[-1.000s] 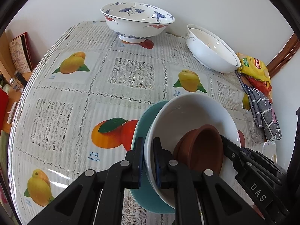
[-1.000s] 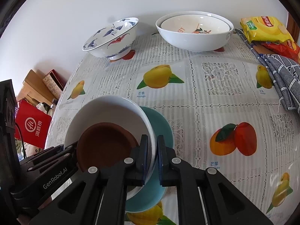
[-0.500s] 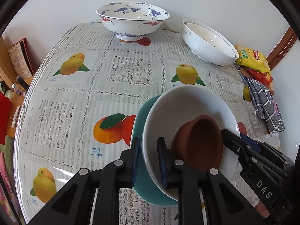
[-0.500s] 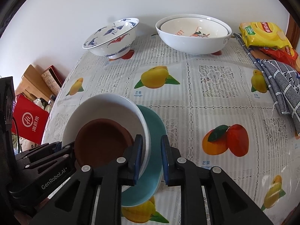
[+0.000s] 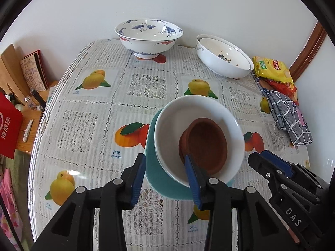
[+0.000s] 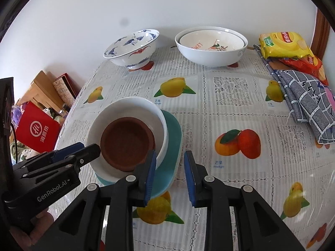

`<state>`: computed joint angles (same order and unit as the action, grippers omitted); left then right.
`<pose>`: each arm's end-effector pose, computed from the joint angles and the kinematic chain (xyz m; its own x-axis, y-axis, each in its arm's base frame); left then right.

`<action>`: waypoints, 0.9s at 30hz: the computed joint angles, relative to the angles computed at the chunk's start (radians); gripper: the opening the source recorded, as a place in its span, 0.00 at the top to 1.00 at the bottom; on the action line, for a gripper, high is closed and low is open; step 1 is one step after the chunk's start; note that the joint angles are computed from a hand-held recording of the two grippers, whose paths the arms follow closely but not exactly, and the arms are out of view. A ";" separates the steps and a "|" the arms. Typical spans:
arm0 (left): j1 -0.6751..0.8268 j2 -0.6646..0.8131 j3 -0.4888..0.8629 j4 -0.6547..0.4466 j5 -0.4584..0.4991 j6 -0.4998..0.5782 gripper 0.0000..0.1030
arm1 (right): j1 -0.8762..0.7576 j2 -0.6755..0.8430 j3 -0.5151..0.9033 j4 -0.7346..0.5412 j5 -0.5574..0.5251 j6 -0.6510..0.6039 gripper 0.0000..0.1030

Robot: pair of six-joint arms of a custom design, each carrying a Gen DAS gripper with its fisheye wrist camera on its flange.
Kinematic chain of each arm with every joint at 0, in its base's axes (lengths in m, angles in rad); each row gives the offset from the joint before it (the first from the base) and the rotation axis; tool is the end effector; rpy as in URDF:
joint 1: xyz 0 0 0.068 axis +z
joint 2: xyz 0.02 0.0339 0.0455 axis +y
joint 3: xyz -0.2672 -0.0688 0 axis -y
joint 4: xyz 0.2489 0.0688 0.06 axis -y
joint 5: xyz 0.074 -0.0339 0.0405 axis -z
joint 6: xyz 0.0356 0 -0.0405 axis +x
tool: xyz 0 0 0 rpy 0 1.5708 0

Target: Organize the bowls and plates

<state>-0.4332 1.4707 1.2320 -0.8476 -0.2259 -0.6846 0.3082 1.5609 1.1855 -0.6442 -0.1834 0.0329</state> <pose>0.2756 -0.1187 0.2826 -0.8210 -0.2993 -0.4861 -0.2643 0.9541 -0.1410 0.3106 0.1057 0.2524 -0.8241 -0.2284 -0.5183 -0.3624 0.9159 0.1725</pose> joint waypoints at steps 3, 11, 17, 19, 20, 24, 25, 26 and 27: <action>-0.066 -0.048 -0.006 -0.018 -0.055 -0.028 0.53 | -0.014 -0.090 -0.051 -0.013 0.018 -0.017 0.63; -0.319 -0.072 0.064 -0.088 -0.238 -0.127 0.34 | -0.103 -0.382 -0.184 -0.065 0.108 -0.077 0.39; -0.490 -0.058 0.122 -0.140 -0.367 -0.249 0.27 | -0.276 -0.559 -0.224 -0.147 0.092 -0.154 0.34; -0.545 -0.042 0.146 -0.167 -0.403 -0.292 0.25 | -0.354 -0.601 -0.224 -0.179 0.057 -0.206 0.34; -0.570 -0.030 0.161 -0.182 -0.417 -0.311 0.24 | -0.390 -0.618 -0.226 -0.191 0.041 -0.224 0.34; -0.677 0.023 0.225 -0.267 -0.487 -0.404 0.22 | -0.550 -0.672 -0.234 -0.236 -0.058 -0.297 0.27; -0.703 0.038 0.243 -0.293 -0.507 -0.430 0.22 | -0.586 -0.686 -0.236 -0.250 -0.080 -0.316 0.24; -0.727 0.049 0.258 -0.313 -0.525 -0.450 0.22 | -0.630 -0.704 -0.238 -0.262 -0.110 -0.337 0.20; -0.750 0.057 0.270 -0.330 -0.542 -0.471 0.20 | -0.662 -0.719 -0.240 -0.274 -0.135 -0.355 0.16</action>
<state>-1.1836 1.5274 1.5019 -1.1775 -0.7678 -1.1552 -0.3541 0.8421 0.9454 -0.9186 -0.3180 -0.3222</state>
